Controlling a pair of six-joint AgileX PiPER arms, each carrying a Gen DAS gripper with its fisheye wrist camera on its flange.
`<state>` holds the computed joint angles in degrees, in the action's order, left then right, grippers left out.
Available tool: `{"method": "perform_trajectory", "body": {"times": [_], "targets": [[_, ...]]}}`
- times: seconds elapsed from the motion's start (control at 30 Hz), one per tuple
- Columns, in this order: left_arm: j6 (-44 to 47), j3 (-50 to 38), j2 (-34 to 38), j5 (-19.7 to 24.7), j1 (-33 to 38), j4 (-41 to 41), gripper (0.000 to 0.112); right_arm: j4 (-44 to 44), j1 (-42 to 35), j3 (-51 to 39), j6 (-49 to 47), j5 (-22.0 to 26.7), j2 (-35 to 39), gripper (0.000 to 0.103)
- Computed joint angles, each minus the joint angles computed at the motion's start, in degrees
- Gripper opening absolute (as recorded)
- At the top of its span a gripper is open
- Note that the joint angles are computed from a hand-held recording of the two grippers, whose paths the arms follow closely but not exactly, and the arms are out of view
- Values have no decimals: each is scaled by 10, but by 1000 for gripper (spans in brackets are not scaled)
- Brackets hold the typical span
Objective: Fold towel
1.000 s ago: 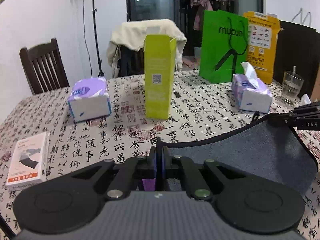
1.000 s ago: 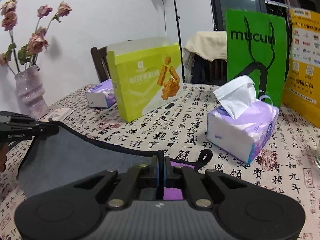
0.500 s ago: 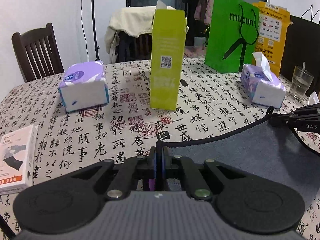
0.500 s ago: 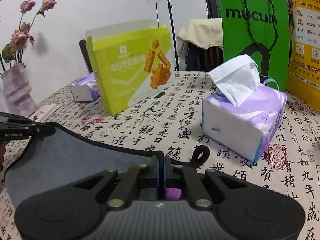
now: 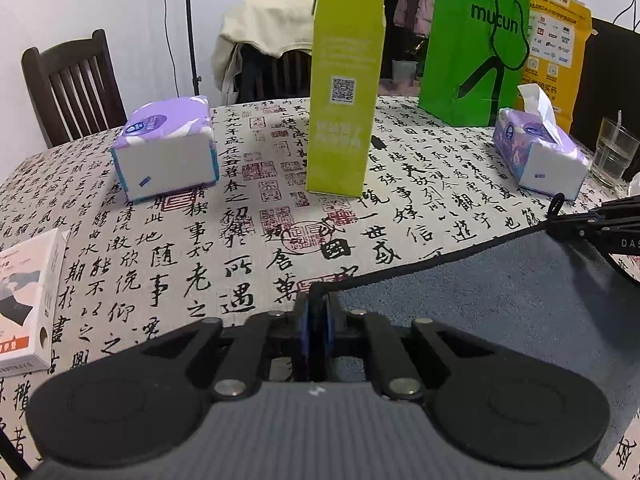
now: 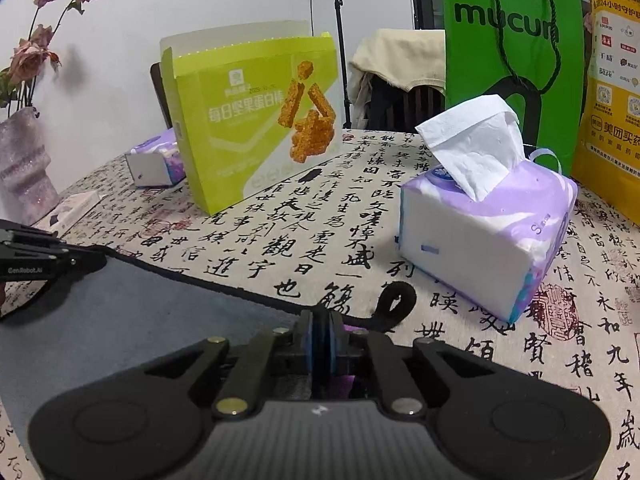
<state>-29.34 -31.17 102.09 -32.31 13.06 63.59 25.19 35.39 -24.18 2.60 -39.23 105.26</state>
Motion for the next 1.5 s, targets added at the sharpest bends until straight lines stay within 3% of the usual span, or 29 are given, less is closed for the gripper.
{"method": "perform_trajectory", "body": {"times": [0.03, 0.1, 0.2, 0.23, 0.37, 0.47, 0.63, 0.73, 0.87, 1.2, 1.5], "targets": [[8, 3, -2, 3, -2, -13, 20, 8, 1, -2, -9, 4, -1, 11], [28, 9, -8, 9, -5, -42, 45, 53, 14, -8, -59, 11, -6, 20], [10, 12, -18, 13, -1, -37, 66, 119, 33, -17, -119, 18, -13, 44], [-12, 10, -22, 17, 0, -18, 70, 123, 35, -15, -117, 17, -16, 54], [-21, 21, -40, 23, -1, -15, 82, 126, 38, -10, -111, 14, -28, 70], [-8, 33, -52, 21, -2, -25, 84, 157, 48, -11, -127, 11, -32, 81], [41, 56, -78, 23, -10, -94, 97, 172, 64, 0, -125, -12, -39, 90], [38, 69, -95, 11, 0, -88, 102, 189, 74, 7, -130, -18, -50, 99], [19, 89, -131, 7, 13, -66, 103, 240, 99, 17, -162, -26, -78, 103], [-116, 138, -254, 9, 70, 82, 103, 432, 211, 30, -270, -57, -146, 103], [-268, 185, -390, -70, 200, 302, 103, 607, 363, 32, -350, -134, -193, 103]]}}
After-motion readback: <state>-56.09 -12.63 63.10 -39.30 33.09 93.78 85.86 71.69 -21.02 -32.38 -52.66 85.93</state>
